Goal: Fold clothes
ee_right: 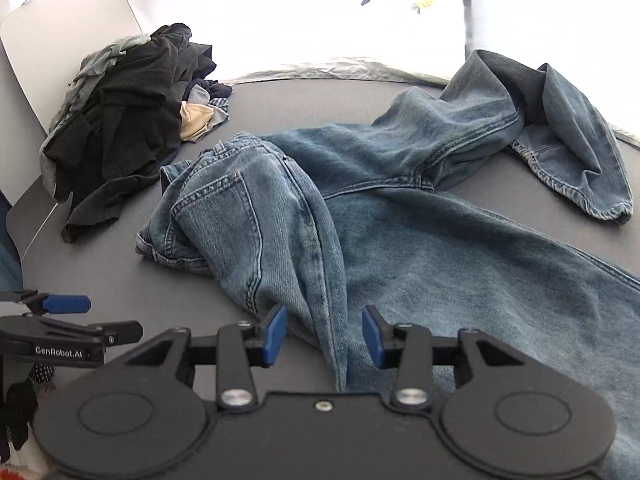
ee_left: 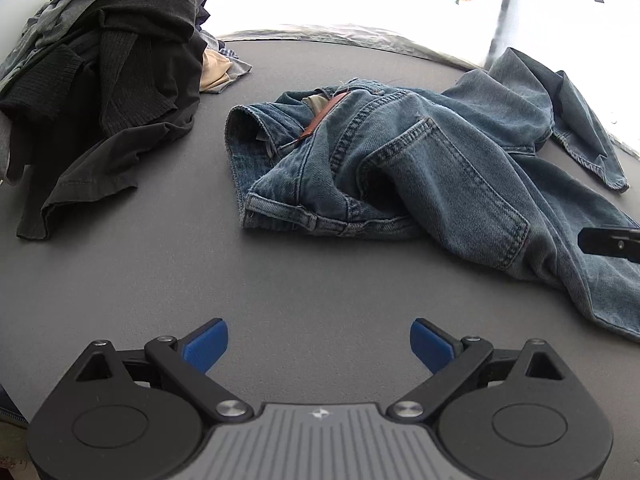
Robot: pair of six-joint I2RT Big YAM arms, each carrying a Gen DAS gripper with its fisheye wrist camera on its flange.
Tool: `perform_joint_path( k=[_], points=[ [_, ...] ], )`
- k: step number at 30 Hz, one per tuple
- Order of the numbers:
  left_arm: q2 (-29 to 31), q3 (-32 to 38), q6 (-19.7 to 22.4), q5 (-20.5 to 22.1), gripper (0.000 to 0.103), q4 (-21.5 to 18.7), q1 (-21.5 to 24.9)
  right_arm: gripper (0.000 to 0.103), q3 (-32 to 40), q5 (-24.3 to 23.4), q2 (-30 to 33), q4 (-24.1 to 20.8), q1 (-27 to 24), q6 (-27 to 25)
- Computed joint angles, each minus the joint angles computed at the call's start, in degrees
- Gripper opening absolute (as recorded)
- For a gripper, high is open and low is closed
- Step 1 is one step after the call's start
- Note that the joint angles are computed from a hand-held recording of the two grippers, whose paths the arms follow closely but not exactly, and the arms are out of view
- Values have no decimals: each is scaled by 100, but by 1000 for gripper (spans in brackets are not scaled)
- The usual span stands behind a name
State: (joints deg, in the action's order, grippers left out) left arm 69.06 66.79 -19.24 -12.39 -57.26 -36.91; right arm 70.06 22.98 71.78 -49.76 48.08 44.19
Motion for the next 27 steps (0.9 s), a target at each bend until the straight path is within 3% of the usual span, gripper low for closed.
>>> perform_joint_path(
  k=[4,8,10,12,15,24,27],
  points=[
    [-71,-58,188,43,97,-128,149,50,317,-11,499,24,-308,-150],
    [-81,-68,487,102,97,-146,326,50,512,-460,999,81,-490,447],
    [-75,-49,621,133,97,-134,421,28,544,-473,1094,66,-447,800],
    [-54,-27,703,182,97,-110,528,13,486,-404,1049,164,-326,773],
    [38,-8,720,283,97,-139,652,8,441,-277,997,166,-115,675],
    [128,-37,850,504,97,-134,741,8,263,-696,791,-80,89,1470],
    [158,-59,873,528,97,-193,757,18,357,-848,766,-145,-36,1595]
  ],
)
